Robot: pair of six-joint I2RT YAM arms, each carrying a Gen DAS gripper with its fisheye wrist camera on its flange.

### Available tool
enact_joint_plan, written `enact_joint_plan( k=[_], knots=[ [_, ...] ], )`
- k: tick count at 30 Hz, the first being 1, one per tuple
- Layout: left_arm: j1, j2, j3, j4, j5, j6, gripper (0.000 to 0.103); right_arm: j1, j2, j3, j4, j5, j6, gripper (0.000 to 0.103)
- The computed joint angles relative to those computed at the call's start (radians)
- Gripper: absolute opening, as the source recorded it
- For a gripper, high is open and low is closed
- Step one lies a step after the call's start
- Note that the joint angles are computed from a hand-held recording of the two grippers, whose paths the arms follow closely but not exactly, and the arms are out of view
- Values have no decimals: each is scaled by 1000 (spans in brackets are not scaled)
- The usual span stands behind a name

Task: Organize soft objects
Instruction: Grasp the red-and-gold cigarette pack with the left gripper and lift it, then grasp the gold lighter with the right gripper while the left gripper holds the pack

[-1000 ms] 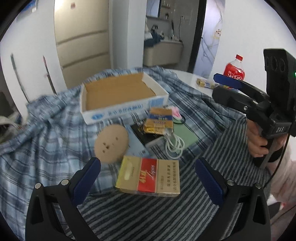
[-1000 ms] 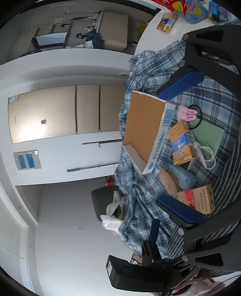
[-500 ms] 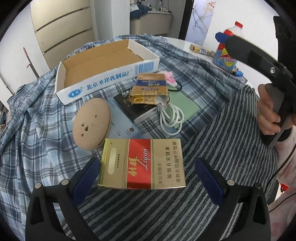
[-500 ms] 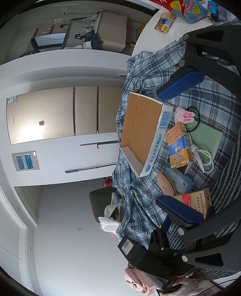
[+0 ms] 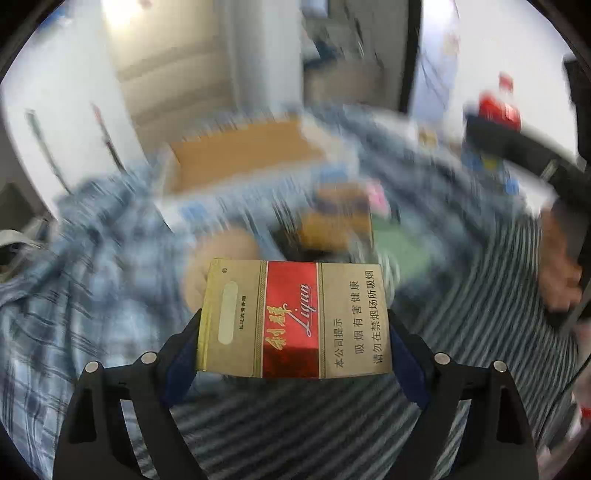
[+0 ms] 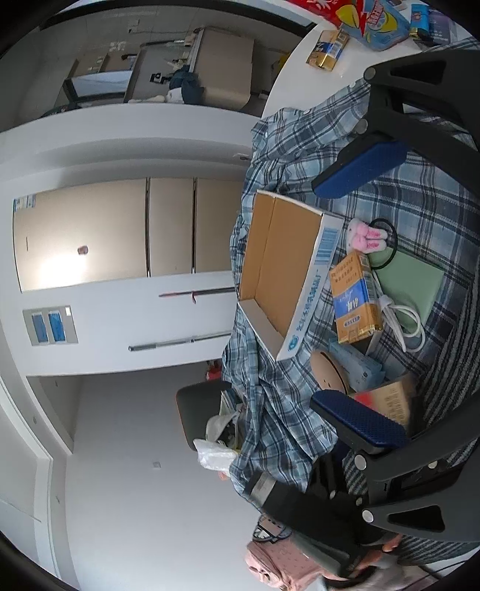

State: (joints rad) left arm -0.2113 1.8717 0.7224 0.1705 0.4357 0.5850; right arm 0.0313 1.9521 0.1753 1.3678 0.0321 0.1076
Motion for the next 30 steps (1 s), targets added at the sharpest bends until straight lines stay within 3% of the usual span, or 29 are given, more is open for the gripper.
enact_joint_plan(
  k=[6, 9, 10, 13, 17, 19, 25, 30],
  knots=[
    [65, -115, -138, 306, 163, -214, 90, -54, -12, 7, -29, -30, 32, 103],
    [67, -152, -185, 437, 144, -275, 90, -57, -18, 14, -51, -20, 36, 103],
    [68, -146, -209, 525, 134, -309, 90, -54, -33, 20, -85, -8, 40, 103],
    [82, -89, -241, 743, 130, -382, 90, -70, -120, 50, -257, -14, 50, 103],
    [101, 73, -246, 1012, 120, -440, 90, -67, -234, 181, -646, 26, 93, 103],
    [115, 108, -219, 1004, 128, -454, 90, -57, -222, 281, -826, 45, 139, 103],
    [143, 124, -185, 970, 132, -512, 90, -11, -34, 526, -1053, 34, 233, 100],
    [146, 139, -163, 949, 110, -538, 90, -15, 125, 723, -1229, -53, 362, 95]
  ],
)
